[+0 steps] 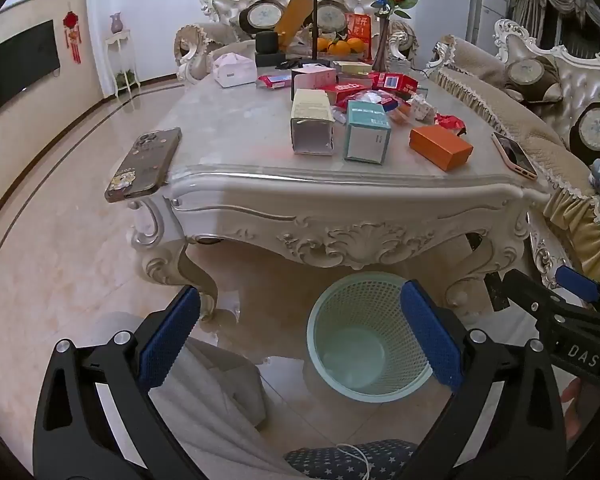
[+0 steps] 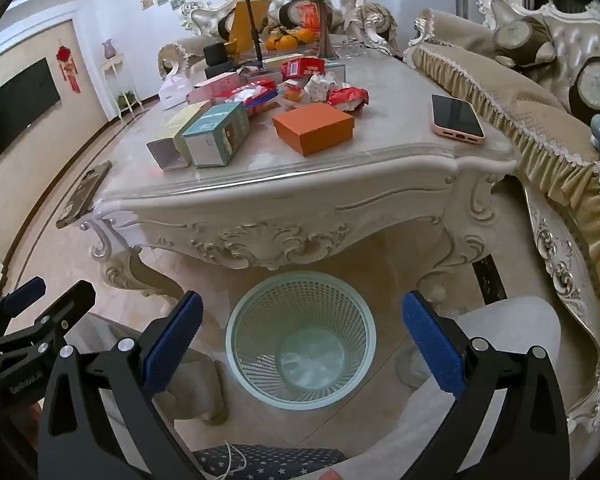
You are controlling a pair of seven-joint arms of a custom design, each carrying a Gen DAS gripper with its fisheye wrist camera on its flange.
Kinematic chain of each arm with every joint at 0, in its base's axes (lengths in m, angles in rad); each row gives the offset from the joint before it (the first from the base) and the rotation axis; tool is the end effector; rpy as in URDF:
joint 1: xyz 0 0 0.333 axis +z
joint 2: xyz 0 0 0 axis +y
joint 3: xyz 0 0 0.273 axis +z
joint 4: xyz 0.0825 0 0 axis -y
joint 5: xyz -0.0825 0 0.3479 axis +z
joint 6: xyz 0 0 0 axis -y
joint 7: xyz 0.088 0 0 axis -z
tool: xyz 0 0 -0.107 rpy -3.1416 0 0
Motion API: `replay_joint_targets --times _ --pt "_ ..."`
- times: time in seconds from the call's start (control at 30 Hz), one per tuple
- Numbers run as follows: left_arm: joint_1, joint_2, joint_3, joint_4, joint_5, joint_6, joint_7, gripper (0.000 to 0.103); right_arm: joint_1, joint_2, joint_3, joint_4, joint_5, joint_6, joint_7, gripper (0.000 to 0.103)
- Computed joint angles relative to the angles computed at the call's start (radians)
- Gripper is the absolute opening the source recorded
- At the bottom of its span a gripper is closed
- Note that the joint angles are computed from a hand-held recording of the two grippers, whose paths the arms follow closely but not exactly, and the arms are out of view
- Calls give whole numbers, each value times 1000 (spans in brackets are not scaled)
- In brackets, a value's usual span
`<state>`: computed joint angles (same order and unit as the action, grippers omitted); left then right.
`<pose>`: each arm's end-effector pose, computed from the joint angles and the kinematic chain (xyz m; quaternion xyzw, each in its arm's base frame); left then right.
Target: Collect trash
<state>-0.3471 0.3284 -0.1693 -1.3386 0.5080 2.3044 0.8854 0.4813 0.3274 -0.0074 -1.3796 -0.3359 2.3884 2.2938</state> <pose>0.5830 -0.2971 0.5844 -0.6498 0.6639 -0.2639 0.2593 0.5861 0.2982 0.5723 -0.6313 0.6860 -0.2082 0.2959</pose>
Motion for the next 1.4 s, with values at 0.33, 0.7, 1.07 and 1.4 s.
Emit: replay_joint_targets --times 0.33,0.7,1.07,1.4 --pt "-2 8 0 10 -4 -8 4 97 -8 -23 2 -41 29 23 -11 96" --pt "-10 -7 0 1 22 -19 -7 97 -4 -22 9 -26 7 2 -6 96" --pt "0 -28 -5 -31 14 -8 -13 97 3 -17 9 -17 -3 -2 -3 96" --pt "4 -19 -8 -30 2 -8 0 97 2 -15 10 -13 3 -11 -2 96"
